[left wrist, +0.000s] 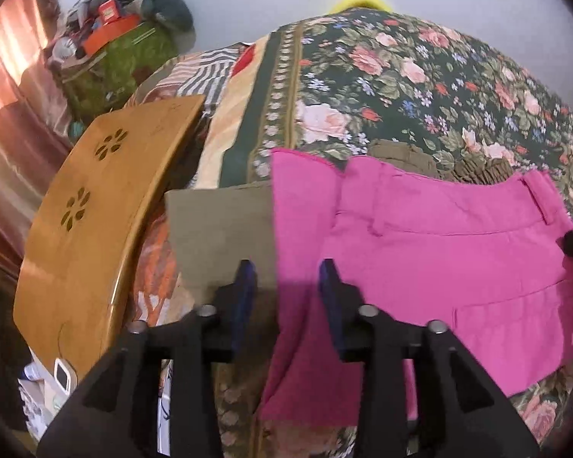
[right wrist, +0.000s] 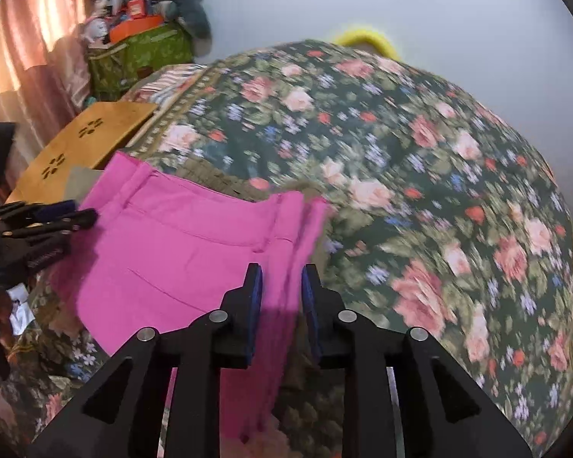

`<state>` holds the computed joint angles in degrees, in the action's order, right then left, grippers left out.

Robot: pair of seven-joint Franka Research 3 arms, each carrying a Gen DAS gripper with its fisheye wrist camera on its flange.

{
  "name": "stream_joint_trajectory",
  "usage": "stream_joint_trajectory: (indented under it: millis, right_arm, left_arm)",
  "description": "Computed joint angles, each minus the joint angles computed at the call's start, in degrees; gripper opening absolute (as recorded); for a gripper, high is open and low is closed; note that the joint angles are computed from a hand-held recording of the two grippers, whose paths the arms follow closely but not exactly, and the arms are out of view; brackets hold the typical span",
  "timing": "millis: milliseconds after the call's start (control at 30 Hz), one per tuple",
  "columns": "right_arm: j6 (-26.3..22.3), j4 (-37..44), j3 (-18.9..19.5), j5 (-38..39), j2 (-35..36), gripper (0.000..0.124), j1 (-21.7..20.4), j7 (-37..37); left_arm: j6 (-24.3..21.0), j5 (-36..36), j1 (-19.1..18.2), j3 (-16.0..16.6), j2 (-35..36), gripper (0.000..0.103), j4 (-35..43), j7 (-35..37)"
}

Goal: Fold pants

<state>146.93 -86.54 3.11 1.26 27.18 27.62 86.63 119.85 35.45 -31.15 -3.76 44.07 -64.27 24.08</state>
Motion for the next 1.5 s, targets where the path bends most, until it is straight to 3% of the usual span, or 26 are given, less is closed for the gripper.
stream_joint_trajectory:
  millis: [300,433,600,767,900,1067,1267,1367,1500]
  right_arm:
    - [2.0,-9.2,2.6,7.4,-9.3,0.029,-3.8,-3.7]
    - [5.0,-14.5,4.2,12.0,-15.7,0.029,-5.2,-9.0]
    - [9.5,-23.2,5.7,23.5,-27.2,0.029,-5.8,-20.9]
    - [13.7,-30.5,4.0,33.8,-37.8,0.029,-2.3,-31.3]
    - [16.9,-36.0,1.1,42.0,-46.8,0.029,3.0,-39.0]
    - [20.3,-41.8,-1.4,47.5,-56.0,0.029,9.0,-43.4]
    - [26.6,-48.7,-1.1,46.7,-64.1,0.029,13.2,-42.3]
    - [26.7,-51.0,-2.0,45.8,-66.7,0.04,15.1,-40.0]
    - [30.9,-54.7,1.2,42.8,-69.3,0.069,13.0,-35.5]
  left_arm:
    - [3.0,2.2,0.4,-1.9,-12.6,0.041,-14.8,-6.6]
    - [3.6,6.7,-1.0,-3.3,-19.3,0.041,-19.6,-10.5]
    - [1.5,13.2,-3.2,-6.1,-25.6,0.041,-22.0,-14.8]
    - [-5.5,22.5,-8.0,-9.8,-30.0,0.041,-20.9,-17.4]
    - [-10.5,29.9,-12.0,-12.6,-31.9,0.041,-19.9,-20.3]
    - [-19.8,38.4,-18.6,-15.4,-31.6,0.041,-16.8,-21.6]
    - [-27.7,45.6,-26.0,-16.7,-30.4,0.044,-13.7,-24.7]
    - [-29.1,46.2,-27.8,-17.1,-31.5,0.054,-15.0,-28.9]
    - [-34.6,48.0,-30.6,-17.7,-29.7,0.062,-12.8,-28.2]
